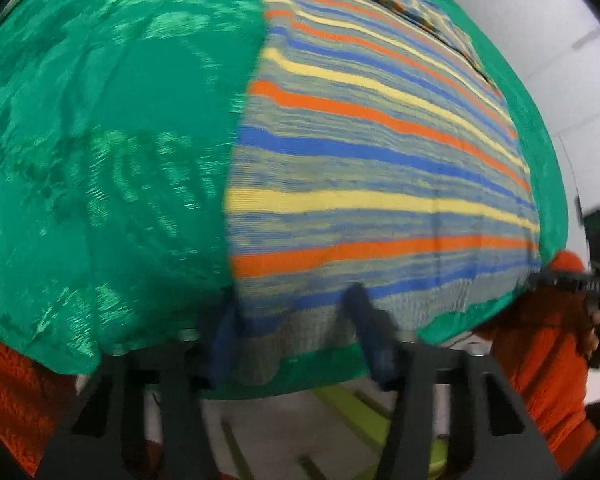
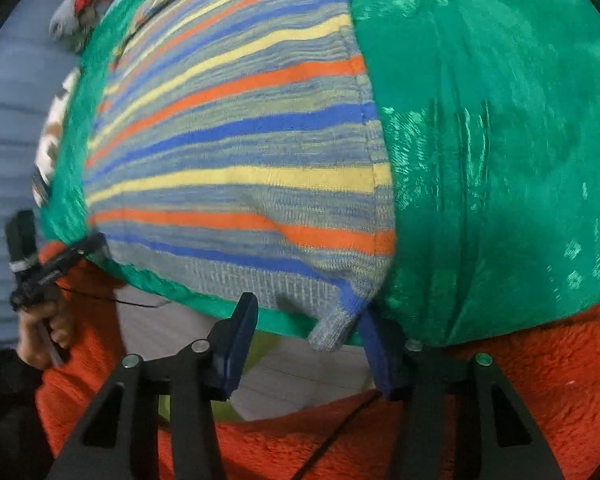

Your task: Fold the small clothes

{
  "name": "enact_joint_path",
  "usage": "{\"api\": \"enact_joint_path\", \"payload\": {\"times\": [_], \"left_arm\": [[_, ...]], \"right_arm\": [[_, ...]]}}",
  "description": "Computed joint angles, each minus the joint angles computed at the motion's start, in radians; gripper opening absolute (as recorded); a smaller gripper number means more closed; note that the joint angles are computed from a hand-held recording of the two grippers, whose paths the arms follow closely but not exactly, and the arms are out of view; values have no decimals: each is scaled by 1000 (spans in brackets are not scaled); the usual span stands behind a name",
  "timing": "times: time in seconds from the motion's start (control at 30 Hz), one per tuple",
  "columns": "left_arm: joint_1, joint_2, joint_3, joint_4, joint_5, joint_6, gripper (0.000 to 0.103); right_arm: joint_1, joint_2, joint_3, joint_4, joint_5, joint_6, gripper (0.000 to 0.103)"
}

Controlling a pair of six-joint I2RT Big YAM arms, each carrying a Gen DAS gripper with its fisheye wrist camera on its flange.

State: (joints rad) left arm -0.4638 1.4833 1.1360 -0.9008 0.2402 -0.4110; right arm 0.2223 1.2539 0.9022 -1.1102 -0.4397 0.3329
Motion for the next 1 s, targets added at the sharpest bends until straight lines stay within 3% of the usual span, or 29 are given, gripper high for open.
{"api": "enact_joint_path", "payload": {"times": [0.03, 0.07, 0.1, 0.23, 0.37, 0.5, 0.67, 0.73, 0.83, 1.0], "left_arm": [[14, -1, -5, 0, 23, -16, 17], [26, 1, -10, 2, 54, -27, 6], [39, 0, -20, 9, 96, -44, 5], [44, -29, -32, 25, 113, -50, 4], [78, -102, -84, 162, 221, -128, 3], [100, -100, -62, 303, 239, -212, 3], [130, 42, 129, 383, 178, -266, 3], [145, 127, 244, 380, 178, -286, 3], [151, 296, 480, 315, 155, -295, 3], [162, 564, 875, 106, 136, -280, 3]], "right_arm": [[7, -5, -7, 5, 0, -2, 37], [9, -9, -8, 9, -3, -5, 5], [15, -17, -11, 7, -6, -4, 6], [2, -63, -1, -3, 1, -9, 6], [-72, -142, -16, 67, -62, 35, 6], [-153, -162, -22, 249, -124, 124, 6], [-181, -26, 89, 442, -119, 187, 6], [-201, 62, 163, 526, -130, 230, 6], [-217, 202, 289, 594, -142, 298, 6], [-250, 456, 552, 553, -158, 353, 6]]}}
